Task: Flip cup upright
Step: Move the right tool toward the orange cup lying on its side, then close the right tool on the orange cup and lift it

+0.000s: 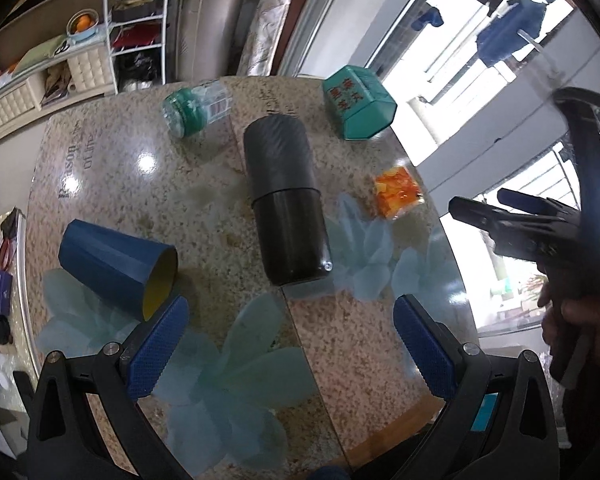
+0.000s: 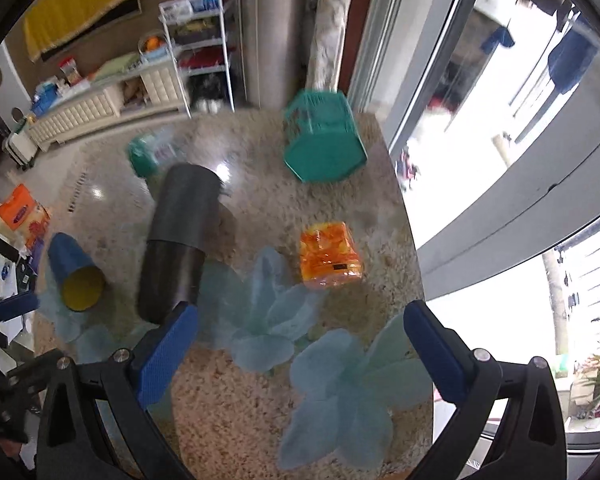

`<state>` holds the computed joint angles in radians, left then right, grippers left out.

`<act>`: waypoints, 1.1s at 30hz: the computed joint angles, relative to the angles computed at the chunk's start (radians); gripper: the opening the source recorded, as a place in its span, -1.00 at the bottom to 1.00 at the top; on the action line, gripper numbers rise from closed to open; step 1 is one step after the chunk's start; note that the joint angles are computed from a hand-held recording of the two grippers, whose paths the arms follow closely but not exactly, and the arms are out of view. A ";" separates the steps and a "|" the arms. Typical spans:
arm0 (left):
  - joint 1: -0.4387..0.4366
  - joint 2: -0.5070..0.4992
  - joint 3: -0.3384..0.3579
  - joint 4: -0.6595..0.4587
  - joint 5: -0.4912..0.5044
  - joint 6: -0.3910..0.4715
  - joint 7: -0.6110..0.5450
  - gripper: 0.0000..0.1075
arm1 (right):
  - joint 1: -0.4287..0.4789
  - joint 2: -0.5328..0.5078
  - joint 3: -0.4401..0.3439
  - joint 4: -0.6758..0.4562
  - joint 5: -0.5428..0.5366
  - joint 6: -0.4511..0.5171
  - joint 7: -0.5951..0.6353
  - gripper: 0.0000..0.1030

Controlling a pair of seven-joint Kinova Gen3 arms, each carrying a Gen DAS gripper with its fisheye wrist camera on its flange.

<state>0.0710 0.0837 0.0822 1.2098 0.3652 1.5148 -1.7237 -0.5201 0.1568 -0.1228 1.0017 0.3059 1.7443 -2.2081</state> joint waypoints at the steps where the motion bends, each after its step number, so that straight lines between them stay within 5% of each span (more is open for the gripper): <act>1: -0.005 0.004 -0.003 0.004 0.014 -0.004 0.000 0.91 | 0.017 0.013 0.006 -0.006 -0.025 0.006 0.015 1.00; 11: -0.014 0.063 -0.002 0.034 0.012 0.011 0.059 0.91 | 0.177 0.185 0.061 -0.111 -0.226 0.084 0.214 1.00; 17: -0.011 0.075 0.000 0.039 -0.010 0.014 0.095 0.91 | 0.231 0.294 0.087 -0.172 -0.256 0.174 0.306 1.00; 25: -0.047 0.075 -0.010 0.082 0.050 0.003 0.106 0.91 | 0.289 0.333 0.094 -0.201 -0.330 0.223 0.312 1.00; 33: -0.051 0.050 -0.013 0.107 0.034 0.003 0.091 0.91 | 0.294 0.288 0.086 -0.104 -0.336 0.161 0.352 0.25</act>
<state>0.0197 0.1334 0.0696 1.3165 0.3992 1.5175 -1.6330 -0.2258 0.4450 -0.0367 0.8977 -0.0304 1.9050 -1.8564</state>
